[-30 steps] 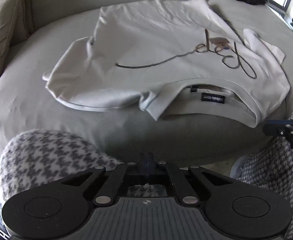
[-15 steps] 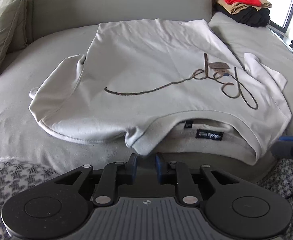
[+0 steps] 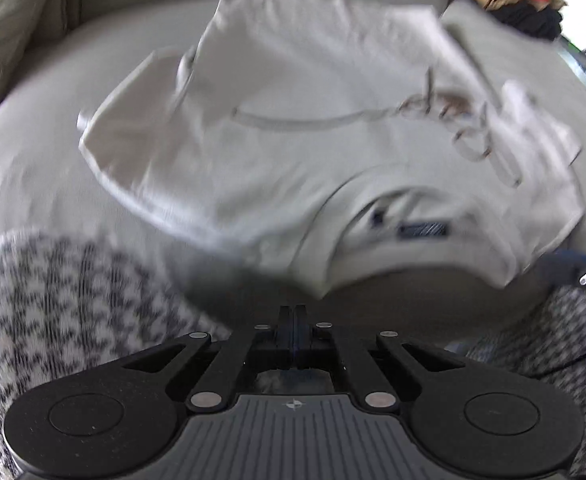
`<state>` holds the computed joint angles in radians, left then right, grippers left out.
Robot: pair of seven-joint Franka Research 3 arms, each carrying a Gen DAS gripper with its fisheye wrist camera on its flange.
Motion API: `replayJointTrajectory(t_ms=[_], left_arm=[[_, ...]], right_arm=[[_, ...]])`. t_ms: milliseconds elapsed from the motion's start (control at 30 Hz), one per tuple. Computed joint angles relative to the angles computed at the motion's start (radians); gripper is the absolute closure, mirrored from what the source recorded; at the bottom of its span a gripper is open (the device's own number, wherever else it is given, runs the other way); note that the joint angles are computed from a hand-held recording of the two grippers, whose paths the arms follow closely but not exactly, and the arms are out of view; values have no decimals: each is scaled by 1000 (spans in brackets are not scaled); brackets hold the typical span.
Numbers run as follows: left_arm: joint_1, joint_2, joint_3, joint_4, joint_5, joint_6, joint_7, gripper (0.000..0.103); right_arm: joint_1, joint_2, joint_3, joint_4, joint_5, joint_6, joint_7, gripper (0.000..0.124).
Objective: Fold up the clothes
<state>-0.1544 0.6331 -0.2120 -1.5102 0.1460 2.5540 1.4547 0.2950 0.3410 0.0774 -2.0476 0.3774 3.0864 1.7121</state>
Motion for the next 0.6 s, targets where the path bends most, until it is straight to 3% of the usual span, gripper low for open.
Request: replayJointTrajectory(t_ms=[67,100,200,233,333,400,500,567,600], left_arm=[[27,-20,-24,-33,-21,31,38,102],[50,-37,-46,-64,-41,75,74,96],[69,-64,-67,-118,-52,232,142,92],[53,-49,-51,-101,-36,270,136,92],[-15,35,21,10,34,348,78,86],[-64,95,73,116,76,268,26,87],[-101,140,110,214,102,91,2,85],[-66,98,72,138,133,107,23,86],[-39,80,43,105,119,124,51,95]], right_arm=[[21,-4,-28,-5,-16,19,16,88],[51,-7,-63,-12,-34,39,40,88],[194,9,-238,-15,-104,97,152,97],[205,26,-257,0,-112,107,164,109],[205,102,-279,79,-115,97,185,111],[215,150,-301,133,-120,51,207,111],[156,149,-240,139,-130,-11,211,111],[77,100,-159,112,-114,-79,177,111],[25,76,-108,90,-87,-83,148,111]])
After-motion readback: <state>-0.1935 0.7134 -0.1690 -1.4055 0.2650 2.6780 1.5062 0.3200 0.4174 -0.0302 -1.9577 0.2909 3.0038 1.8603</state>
